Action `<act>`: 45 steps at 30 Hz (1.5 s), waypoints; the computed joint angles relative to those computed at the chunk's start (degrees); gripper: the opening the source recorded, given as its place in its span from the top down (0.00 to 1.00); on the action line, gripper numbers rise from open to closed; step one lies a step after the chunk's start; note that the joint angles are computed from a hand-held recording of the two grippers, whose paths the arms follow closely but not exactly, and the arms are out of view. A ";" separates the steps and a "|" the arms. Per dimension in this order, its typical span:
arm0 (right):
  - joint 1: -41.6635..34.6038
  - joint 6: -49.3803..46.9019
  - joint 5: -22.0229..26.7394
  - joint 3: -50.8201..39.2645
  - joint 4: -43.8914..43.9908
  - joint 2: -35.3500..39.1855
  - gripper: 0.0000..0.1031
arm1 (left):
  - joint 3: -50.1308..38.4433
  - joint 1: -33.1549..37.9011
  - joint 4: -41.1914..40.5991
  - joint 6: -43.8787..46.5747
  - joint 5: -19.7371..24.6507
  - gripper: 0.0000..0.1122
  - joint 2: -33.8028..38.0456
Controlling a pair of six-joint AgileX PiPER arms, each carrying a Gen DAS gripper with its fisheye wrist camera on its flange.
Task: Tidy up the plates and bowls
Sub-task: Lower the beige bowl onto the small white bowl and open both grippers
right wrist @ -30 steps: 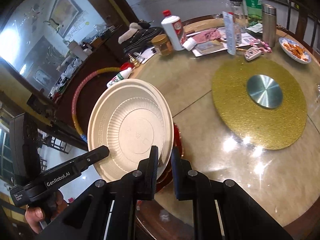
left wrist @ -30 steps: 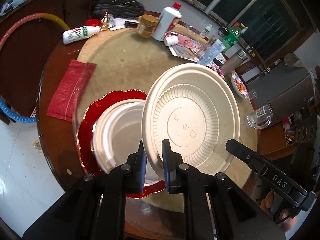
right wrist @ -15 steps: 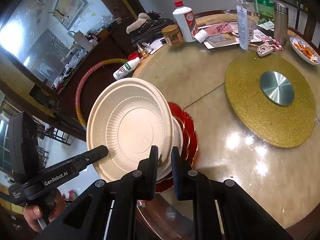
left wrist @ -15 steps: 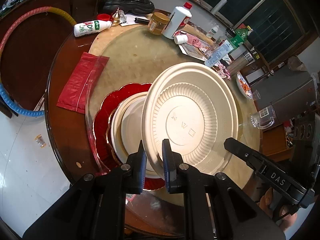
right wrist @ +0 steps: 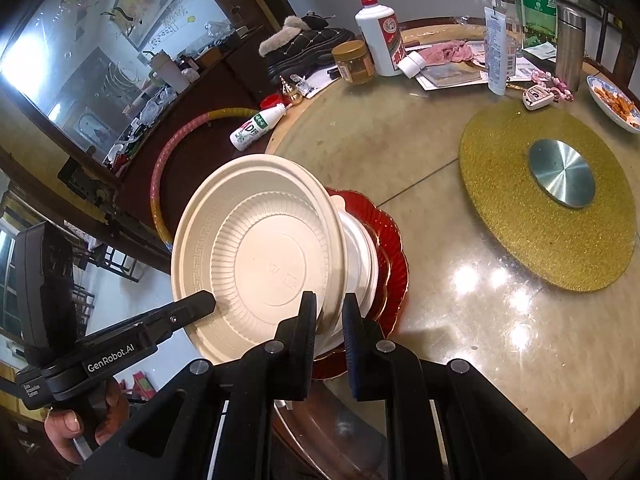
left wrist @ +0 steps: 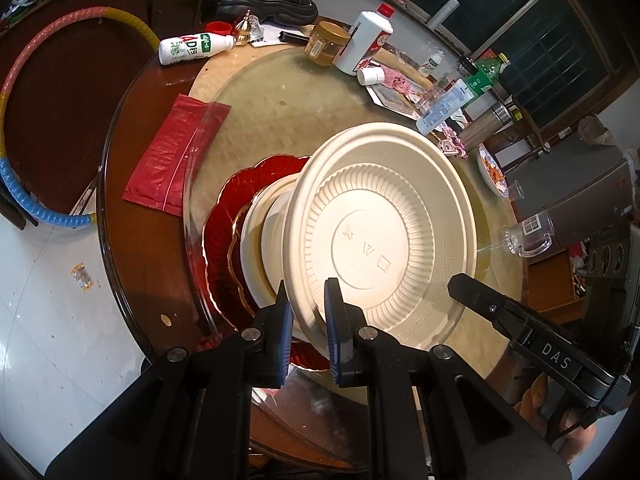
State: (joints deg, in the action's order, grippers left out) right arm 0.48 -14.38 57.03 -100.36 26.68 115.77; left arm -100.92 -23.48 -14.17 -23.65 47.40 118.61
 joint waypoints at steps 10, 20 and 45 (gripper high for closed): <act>1.44 -0.38 -3.77 4.65 -1.45 -1.81 0.87 | 5.06 -1.07 1.78 -1.72 -4.18 0.89 -1.69; 1.95 0.05 -6.84 7.21 -2.83 -2.59 0.87 | 8.65 -5.71 16.18 -12.60 -9.77 0.89 -3.52; 2.92 1.74 -8.51 6.57 -5.19 -0.90 0.87 | 8.81 -7.14 22.46 -18.60 -11.31 0.88 -2.10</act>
